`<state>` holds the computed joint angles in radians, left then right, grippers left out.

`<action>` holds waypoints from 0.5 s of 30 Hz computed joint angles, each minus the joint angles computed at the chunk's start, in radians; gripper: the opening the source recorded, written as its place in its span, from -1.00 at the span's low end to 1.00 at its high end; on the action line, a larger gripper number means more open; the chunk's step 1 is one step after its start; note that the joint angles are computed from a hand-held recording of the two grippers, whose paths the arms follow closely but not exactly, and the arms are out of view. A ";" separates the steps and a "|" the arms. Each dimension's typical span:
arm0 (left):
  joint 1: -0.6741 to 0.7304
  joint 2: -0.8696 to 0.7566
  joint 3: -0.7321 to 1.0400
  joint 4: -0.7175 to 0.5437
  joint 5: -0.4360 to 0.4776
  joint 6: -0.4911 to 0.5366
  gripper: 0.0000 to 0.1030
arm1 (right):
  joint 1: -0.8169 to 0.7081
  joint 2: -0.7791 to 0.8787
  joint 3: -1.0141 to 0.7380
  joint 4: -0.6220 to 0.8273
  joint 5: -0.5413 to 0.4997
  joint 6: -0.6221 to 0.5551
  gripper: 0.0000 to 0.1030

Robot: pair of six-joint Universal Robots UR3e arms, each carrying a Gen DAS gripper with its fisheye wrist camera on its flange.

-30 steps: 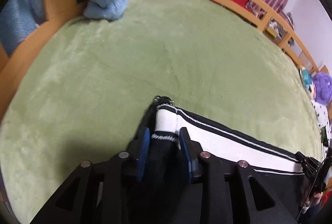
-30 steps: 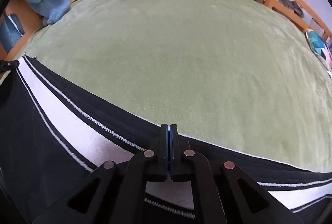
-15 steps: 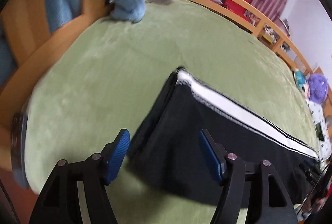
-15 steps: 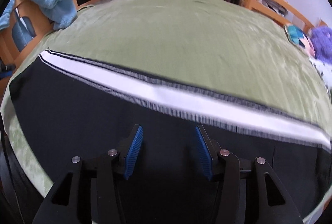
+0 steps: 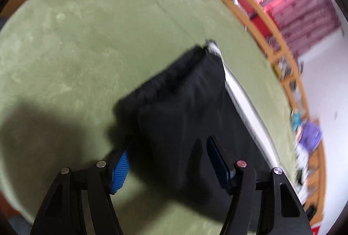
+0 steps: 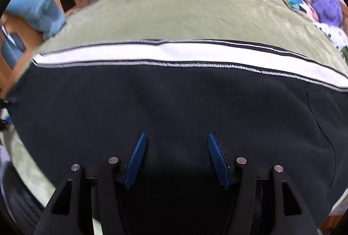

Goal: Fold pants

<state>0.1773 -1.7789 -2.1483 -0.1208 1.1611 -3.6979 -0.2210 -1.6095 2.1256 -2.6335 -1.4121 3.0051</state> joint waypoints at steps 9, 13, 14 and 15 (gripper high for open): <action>0.082 -0.084 -0.052 0.213 -0.172 -0.088 -0.77 | -0.063 -0.224 0.087 0.122 -0.052 0.016 0.15; -0.007 0.058 0.040 0.076 -0.074 -0.049 -0.81 | -0.166 -0.343 0.100 0.179 -0.004 -0.028 0.15; -0.037 0.086 0.085 0.037 -0.051 -0.049 -0.81 | -0.205 -0.379 0.102 0.200 0.020 -0.050 0.15; -0.074 0.105 0.143 0.000 -0.029 -0.048 -0.81 | -0.249 -0.417 0.107 0.220 0.051 -0.075 0.15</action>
